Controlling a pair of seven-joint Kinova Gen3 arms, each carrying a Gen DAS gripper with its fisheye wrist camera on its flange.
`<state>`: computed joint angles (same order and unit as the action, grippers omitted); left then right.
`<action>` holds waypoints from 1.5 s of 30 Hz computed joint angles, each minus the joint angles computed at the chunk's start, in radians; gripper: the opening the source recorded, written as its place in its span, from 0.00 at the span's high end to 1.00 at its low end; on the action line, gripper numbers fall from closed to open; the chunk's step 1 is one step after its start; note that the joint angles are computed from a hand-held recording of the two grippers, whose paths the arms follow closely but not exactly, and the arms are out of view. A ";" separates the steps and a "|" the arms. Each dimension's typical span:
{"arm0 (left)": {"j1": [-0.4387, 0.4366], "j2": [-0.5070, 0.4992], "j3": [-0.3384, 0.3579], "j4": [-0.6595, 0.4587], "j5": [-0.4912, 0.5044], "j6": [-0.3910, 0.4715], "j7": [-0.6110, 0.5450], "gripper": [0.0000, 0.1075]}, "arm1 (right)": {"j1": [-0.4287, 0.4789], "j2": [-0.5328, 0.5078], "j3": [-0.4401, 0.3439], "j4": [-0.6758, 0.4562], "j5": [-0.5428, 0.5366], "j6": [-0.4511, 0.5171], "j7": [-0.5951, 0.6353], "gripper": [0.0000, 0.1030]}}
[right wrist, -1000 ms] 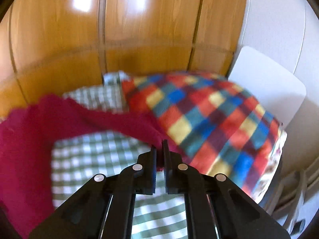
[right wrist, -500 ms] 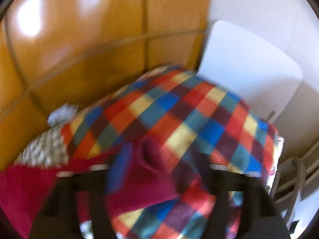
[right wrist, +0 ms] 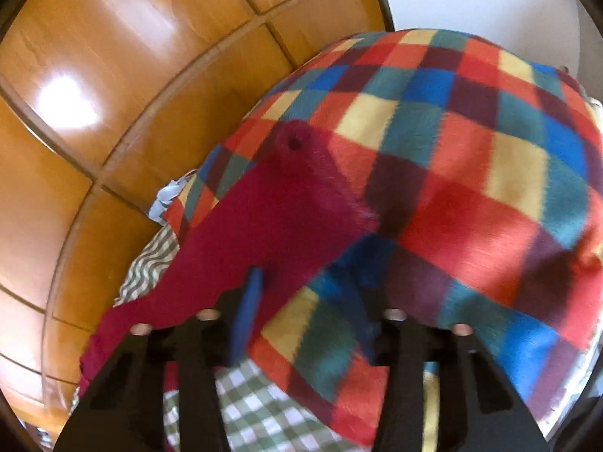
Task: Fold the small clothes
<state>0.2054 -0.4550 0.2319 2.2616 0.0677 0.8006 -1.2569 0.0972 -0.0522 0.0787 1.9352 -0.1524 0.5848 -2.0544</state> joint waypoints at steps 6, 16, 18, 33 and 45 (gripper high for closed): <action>0.018 -0.119 -0.006 0.049 0.040 0.030 0.044 0.30 | 0.040 0.034 -0.202 -0.138 0.244 0.100 -0.157 0.94; -0.006 -0.204 -0.210 0.057 0.128 0.018 -0.063 0.31 | -0.169 0.078 -0.360 -0.417 0.293 0.105 -0.138 0.94; -0.004 -0.215 -0.262 0.058 0.155 0.006 -0.093 0.31 | -0.254 0.131 -0.382 -0.494 0.321 0.101 -0.146 0.94; -0.054 -0.167 -0.471 0.046 0.248 -0.021 -0.317 0.32 | -0.583 0.241 -0.337 -0.526 0.294 0.005 -0.068 0.39; -0.114 0.125 -0.519 -0.079 0.400 -0.138 -0.499 0.40 | -0.340 0.043 -0.386 -0.051 0.353 0.047 -0.340 0.39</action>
